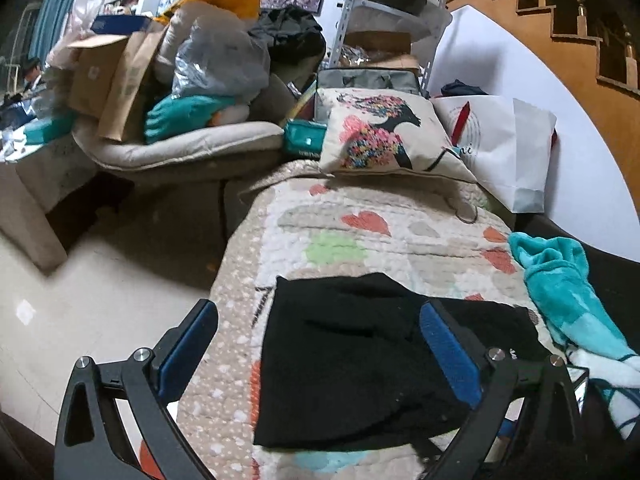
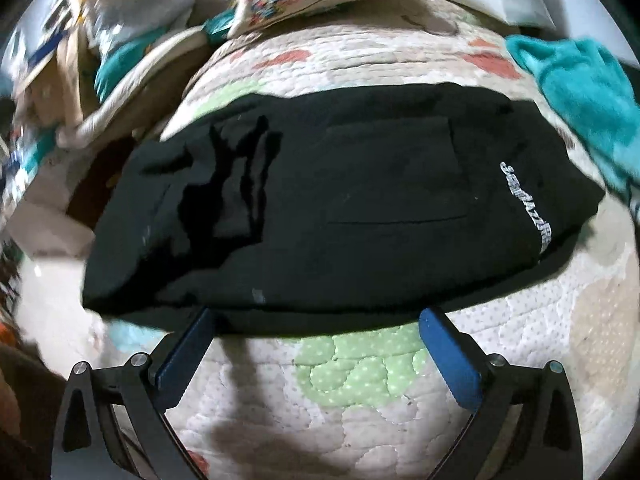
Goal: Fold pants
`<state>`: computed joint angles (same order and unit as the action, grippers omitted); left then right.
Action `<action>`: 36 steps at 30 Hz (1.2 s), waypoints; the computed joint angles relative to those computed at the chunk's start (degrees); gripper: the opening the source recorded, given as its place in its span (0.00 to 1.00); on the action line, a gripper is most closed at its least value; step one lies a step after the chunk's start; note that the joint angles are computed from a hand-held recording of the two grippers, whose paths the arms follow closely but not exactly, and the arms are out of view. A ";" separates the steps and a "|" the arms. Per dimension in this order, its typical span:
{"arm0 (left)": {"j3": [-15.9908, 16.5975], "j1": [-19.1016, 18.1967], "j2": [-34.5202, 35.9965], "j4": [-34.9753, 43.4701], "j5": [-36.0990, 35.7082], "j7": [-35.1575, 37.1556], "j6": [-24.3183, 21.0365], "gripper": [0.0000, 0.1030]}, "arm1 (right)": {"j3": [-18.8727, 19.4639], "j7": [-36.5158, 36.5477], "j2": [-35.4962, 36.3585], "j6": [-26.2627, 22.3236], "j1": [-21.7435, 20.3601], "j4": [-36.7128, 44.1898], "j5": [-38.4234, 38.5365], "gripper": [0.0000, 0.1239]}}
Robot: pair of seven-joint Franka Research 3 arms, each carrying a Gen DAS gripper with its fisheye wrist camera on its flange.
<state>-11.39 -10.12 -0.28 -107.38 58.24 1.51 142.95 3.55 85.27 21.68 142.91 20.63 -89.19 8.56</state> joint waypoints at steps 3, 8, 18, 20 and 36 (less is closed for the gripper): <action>0.05 -0.02 0.16 0.07 -0.89 0.90 0.36 0.98 | -1.02 1.18 -0.55 2.16 1.45 -1.62 -3.44 0.83; 0.34 0.17 0.45 0.00 -3.85 2.65 1.81 0.98 | -0.75 1.49 -0.59 2.58 1.29 -1.79 -3.55 0.83; 0.45 0.00 1.34 0.48 -8.59 6.85 2.04 0.98 | -0.77 1.83 -0.81 3.62 1.43 -2.42 -4.29 0.83; 0.50 -0.10 1.56 0.64 -9.50 7.65 1.87 0.98 | -0.79 1.91 -0.88 3.80 1.47 -2.57 -4.39 0.83; 0.96 -0.68 3.14 1.86 -14.89 12.70 0.60 0.98 | -0.73 1.71 -0.79 3.85 1.42 -2.49 -4.36 0.83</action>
